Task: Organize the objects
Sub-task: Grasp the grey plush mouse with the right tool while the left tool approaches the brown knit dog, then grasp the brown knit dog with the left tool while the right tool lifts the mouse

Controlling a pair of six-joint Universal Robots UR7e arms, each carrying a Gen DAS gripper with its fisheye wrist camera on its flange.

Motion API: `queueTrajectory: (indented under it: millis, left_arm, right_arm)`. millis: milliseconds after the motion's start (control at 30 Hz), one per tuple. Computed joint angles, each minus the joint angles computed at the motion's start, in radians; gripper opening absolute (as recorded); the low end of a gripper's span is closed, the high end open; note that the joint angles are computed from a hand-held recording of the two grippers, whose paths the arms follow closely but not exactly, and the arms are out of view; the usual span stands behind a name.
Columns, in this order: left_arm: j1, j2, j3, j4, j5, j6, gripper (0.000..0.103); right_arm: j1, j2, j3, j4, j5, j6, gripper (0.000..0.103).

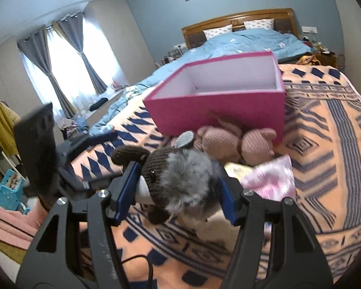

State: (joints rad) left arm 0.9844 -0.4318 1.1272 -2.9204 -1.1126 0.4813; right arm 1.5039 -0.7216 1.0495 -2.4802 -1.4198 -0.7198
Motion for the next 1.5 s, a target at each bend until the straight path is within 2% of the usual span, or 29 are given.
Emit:
queueTrajectory:
  millis: [67,167,233,267,433,500,567,667,733,800,1000,1133,1233,1267,1300,1333,1500]
  left_arm:
    - [0.007,0.015,-0.038,0.032,-0.013,0.005,0.1]
    - [0.029,0.023,-0.094,0.109,-0.093,-0.043,0.095]
    - [0.036,0.031,-0.117,0.13,-0.107,-0.053,0.092]
    - [0.038,0.039,-0.129,0.134,-0.102,-0.045,0.088]
    - [0.048,0.084,-0.21,0.264,-0.063,-0.075,0.083]
    - [0.049,0.103,-0.243,0.303,-0.039,-0.09,0.073]
    - [0.055,0.116,-0.276,0.352,-0.05,-0.12,0.065]
    - [0.064,0.132,-0.317,0.401,-0.067,-0.154,0.057]
    - [0.068,0.139,-0.339,0.43,-0.072,-0.182,0.051]
    - [0.073,0.144,-0.354,0.451,-0.087,-0.201,0.051]
    - [0.076,0.148,-0.371,0.457,-0.081,-0.198,0.051]
    - [0.074,0.156,-0.384,0.455,-0.079,-0.187,0.052]
    - [0.074,0.159,-0.395,0.462,-0.087,-0.186,0.057]
    - [0.075,0.161,-0.4,0.461,-0.086,-0.184,0.06]
    - [0.074,0.163,-0.403,0.458,-0.081,-0.181,0.061]
    - [0.074,0.168,-0.411,0.461,-0.083,-0.179,0.061]
    - [0.07,0.167,-0.41,0.46,-0.109,-0.157,0.06]
  right_arm:
    - [0.006,0.023,-0.048,0.026,0.005,0.001,0.062]
    - [0.014,0.062,-0.125,0.073,0.01,0.007,0.06]
    - [0.02,0.096,-0.182,0.101,-0.007,0.011,0.06]
    - [0.021,0.113,-0.207,0.111,-0.02,0.023,0.06]
    - [0.013,0.209,-0.374,0.239,-0.048,0.086,0.06]
    - [0.006,0.236,-0.43,0.279,-0.037,0.12,0.06]
    - [0.005,0.257,-0.475,0.317,-0.045,0.15,0.063]
    - [0.013,0.265,-0.477,0.297,-0.102,0.153,0.07]
    - [0.021,0.248,-0.42,0.225,-0.156,0.121,0.083]
    - [0.025,0.229,-0.364,0.158,-0.185,0.087,0.083]
    - [0.024,0.194,-0.257,0.055,-0.206,0.018,0.084]
    - [0.017,0.218,-0.288,0.062,-0.233,0.057,0.084]
    - [0.008,0.232,-0.319,0.096,-0.207,0.069,0.083]
    - [0.007,0.233,-0.317,0.089,-0.197,0.062,0.077]
    - [0.006,0.234,-0.319,0.093,-0.188,0.058,0.064]
    - [0.004,0.24,-0.334,0.116,-0.18,0.058,0.06]
    - [0.002,0.233,-0.327,0.11,-0.16,0.051,0.056]
